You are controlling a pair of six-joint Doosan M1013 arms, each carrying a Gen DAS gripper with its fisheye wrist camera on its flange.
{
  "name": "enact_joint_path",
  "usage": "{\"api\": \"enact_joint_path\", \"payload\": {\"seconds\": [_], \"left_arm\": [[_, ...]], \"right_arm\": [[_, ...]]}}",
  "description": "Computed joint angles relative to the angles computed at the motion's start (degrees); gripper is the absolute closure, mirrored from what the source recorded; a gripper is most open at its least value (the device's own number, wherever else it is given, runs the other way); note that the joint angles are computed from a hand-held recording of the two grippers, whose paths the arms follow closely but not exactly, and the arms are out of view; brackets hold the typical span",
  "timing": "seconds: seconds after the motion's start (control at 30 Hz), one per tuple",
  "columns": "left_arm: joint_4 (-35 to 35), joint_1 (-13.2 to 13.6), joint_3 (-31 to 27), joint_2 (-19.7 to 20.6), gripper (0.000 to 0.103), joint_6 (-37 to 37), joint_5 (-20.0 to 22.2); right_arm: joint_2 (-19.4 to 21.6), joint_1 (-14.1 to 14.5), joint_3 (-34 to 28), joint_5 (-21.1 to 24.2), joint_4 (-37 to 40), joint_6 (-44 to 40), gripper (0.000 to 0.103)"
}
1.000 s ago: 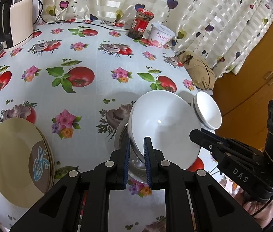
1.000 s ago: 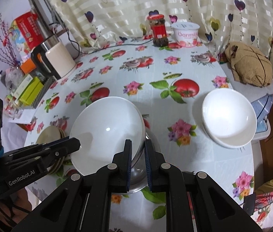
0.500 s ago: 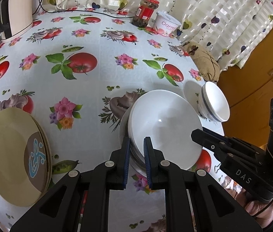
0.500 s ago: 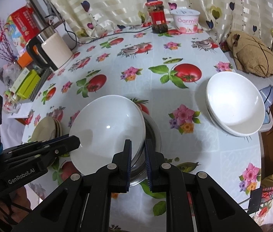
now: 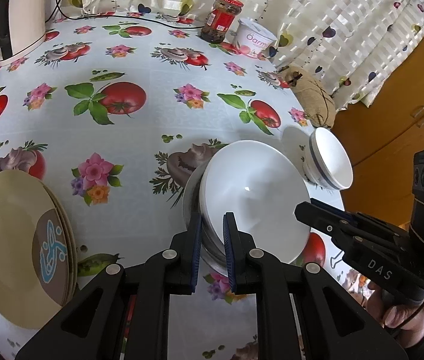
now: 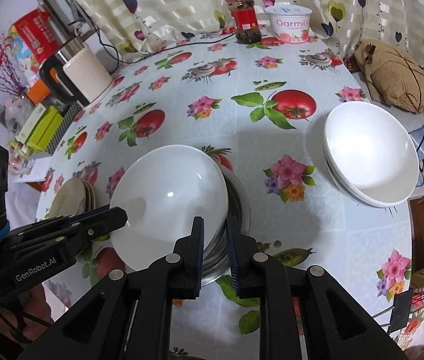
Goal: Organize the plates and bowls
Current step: 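Open both grippers and release the white bowl inside the steel bowl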
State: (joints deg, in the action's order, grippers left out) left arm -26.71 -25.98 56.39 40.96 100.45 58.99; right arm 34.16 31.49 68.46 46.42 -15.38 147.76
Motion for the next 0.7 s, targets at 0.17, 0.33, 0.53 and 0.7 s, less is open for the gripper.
{"api": "enact_joint_path", "payload": {"seconds": [0.17, 0.33, 0.53, 0.7], "left_arm": [[-1.06, 0.29, 0.49, -0.34, 0.088, 0.90, -1.04], [-1.17, 0.27, 0.57, -0.44, 0.088, 1.37, -1.59], [-0.83, 0.02, 0.66, -0.50, 0.088, 1.89, -2.28], [-1.07, 0.04, 0.57, -0.42, 0.088, 2.05, -2.20]], "right_arm": [[-0.43, 0.06, 0.48, -0.94, -0.55, 0.28, 0.086], [-0.83, 0.00, 0.88, -1.60, -1.08, 0.70, 0.086], [-0.95, 0.00, 1.04, -1.68, -1.74, 0.78, 0.086], [-0.95, 0.12, 0.99, -1.57, -2.29, 0.92, 0.086]]}}
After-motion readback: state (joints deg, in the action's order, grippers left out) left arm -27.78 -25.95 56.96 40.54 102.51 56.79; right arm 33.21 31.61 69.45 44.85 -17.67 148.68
